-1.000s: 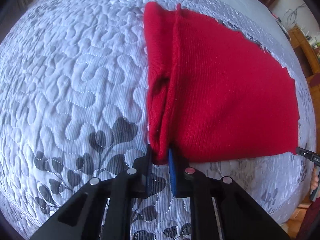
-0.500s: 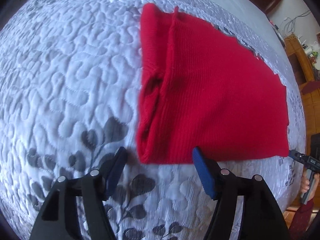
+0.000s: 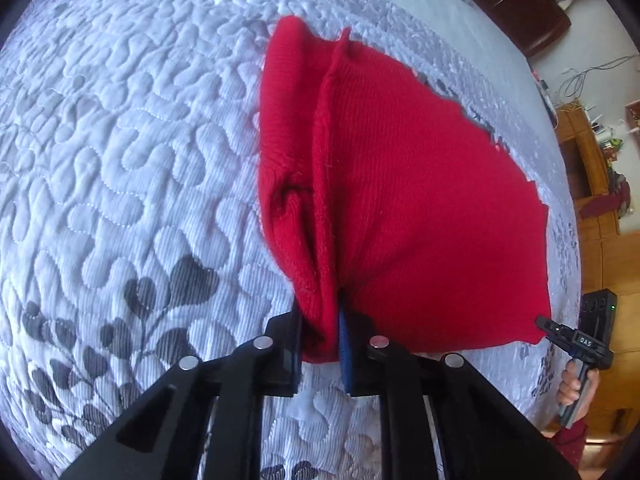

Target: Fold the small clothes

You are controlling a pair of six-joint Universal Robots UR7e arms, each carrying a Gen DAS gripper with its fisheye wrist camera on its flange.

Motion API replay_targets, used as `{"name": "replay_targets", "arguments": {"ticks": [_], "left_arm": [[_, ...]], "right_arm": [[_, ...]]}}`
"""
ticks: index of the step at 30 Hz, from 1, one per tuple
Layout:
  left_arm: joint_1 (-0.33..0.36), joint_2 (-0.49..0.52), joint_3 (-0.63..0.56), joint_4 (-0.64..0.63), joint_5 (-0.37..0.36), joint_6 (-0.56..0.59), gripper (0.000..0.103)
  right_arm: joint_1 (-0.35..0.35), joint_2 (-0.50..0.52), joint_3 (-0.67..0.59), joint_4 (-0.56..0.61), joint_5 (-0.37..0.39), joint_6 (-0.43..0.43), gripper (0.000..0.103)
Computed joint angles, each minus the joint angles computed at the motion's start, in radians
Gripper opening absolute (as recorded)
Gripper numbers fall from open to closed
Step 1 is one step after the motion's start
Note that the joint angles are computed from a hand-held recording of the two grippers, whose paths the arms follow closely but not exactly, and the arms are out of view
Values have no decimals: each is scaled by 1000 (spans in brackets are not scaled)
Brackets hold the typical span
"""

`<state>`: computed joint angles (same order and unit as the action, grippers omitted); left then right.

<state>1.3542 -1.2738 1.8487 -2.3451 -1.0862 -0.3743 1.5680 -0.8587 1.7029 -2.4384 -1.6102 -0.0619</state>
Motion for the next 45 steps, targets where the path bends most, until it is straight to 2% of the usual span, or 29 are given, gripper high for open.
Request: {"name": "replay_targets", "arguments": {"ticks": [3,6,10,16,22,26,28,30,31,32,34,36,38,42,45], "left_arm": [[-28,-45,44,-15,-6,-12,14],[-65,-115,102,36,-12,-43,14],[-126,-200,192,97,-2,-80,14],[-226,-339,350,168,-7,-160,14],[-297,-439,495,188,-14,-255,14],[-280,-436,561,103,17,-251,18],[-273,-432,577,59,24,-232,21],[-283,-453,581,65,16,-241,26],[-293,-450,575,82,23,-257,32],[-314,-470,566,142,47,-284,43],[-384,-507,544,310,163,-367,49],[-435,-520,512,447,271,-421,51],[-454,-516,481,467,323,-423,54],[-422,-380,391,349,355,-342,54],[-368,-193,287,276,413,-269,55]], "right_arm": [[8,-53,45,-18,4,-12,9],[18,-115,95,2,-26,-20,9],[15,-239,227,14,-52,-21,9],[-18,-437,432,22,-80,-38,9],[-72,-561,560,12,-73,-38,9],[-82,-548,624,-80,-113,-36,9],[-90,-516,645,-153,-132,-40,13],[-92,-504,652,-178,-129,-34,17],[-82,-511,655,-176,-140,-42,18],[-69,-517,653,-167,-156,-45,21],[1,-517,633,-156,-238,-16,41],[58,-525,617,-166,-312,-24,44],[105,-515,573,-158,-349,-32,44],[136,-402,434,-152,-364,-33,44],[133,-292,329,-158,-390,-37,44]]}}
